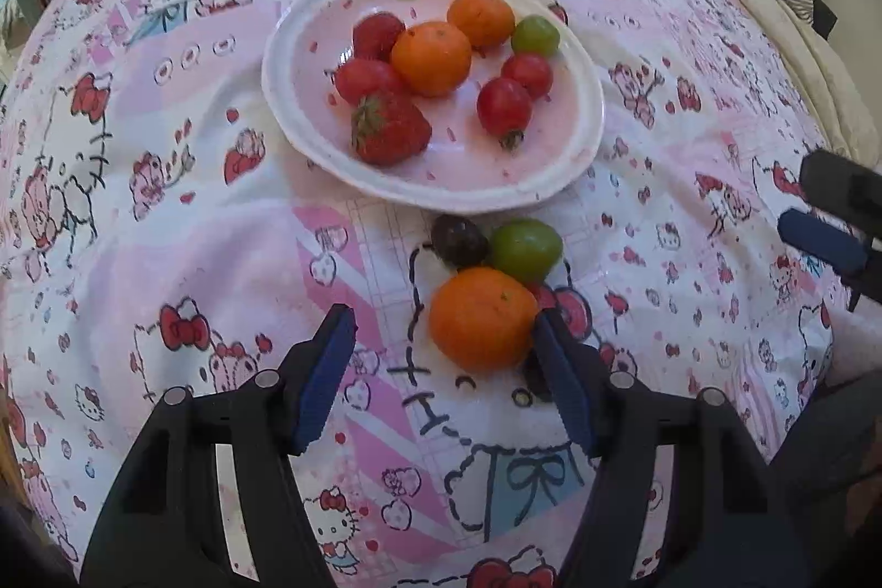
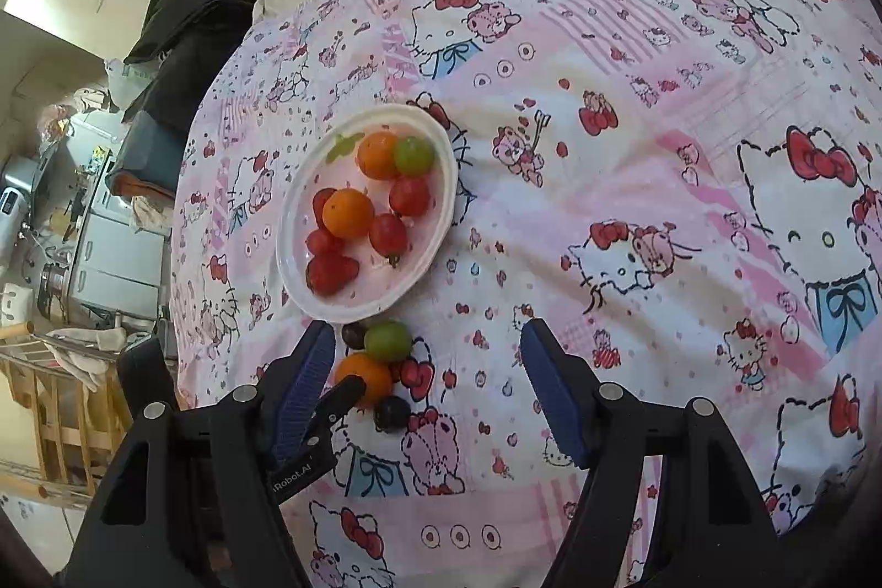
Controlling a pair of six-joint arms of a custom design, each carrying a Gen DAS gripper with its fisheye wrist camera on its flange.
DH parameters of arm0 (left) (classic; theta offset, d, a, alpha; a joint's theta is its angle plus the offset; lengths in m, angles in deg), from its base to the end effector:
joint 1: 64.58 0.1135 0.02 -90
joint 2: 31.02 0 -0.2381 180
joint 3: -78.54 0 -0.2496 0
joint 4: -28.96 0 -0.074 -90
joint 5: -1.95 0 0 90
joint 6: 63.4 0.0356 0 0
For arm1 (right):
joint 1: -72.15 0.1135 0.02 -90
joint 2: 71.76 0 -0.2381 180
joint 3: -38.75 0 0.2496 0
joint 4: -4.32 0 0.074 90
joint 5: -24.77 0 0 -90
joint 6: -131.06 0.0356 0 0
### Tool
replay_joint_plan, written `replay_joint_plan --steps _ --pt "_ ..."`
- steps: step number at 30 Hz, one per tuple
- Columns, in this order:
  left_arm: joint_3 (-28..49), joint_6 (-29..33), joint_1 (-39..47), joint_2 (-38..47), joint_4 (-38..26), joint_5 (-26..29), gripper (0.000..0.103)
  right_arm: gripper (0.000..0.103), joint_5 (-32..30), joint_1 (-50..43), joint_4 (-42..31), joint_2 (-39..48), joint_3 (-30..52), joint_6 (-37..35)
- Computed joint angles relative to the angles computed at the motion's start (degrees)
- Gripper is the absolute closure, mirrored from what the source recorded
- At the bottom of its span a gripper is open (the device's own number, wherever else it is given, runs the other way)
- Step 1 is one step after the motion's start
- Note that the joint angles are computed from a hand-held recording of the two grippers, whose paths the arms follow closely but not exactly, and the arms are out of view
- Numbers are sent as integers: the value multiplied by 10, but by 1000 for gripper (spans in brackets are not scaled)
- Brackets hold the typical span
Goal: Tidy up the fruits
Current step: 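Grasp an orange with the left gripper while the right gripper grasps a dark plum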
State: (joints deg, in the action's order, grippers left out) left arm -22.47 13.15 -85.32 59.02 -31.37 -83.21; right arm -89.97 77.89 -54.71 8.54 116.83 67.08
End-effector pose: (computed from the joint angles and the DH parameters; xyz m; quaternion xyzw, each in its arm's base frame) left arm 0.2796 -0.1091 0.2000 0.0695 0.9835 -0.0873 0.1422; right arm 0.2775 0.0429 0.2453 0.1142 0.9408 0.2660 0.1765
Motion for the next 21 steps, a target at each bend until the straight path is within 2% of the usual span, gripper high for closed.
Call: replay_joint_plan --steps 11,18,19,20,21 --pt "-27 31 7 -16 10 12 39 30 -1 20 19 25 10 8" --pt "10 21 -6 30 24 20 40 30 9 23 18 31 12 5" --pt "14 21 -9 37 26 20 43 30 8 20 18 30 10 6" --pt "16 22 -8 44 29 31 57 30 7 17 17 29 9 7" --pt "23 21 -7 52 25 36 63 30 8 14 16 28 8 8"
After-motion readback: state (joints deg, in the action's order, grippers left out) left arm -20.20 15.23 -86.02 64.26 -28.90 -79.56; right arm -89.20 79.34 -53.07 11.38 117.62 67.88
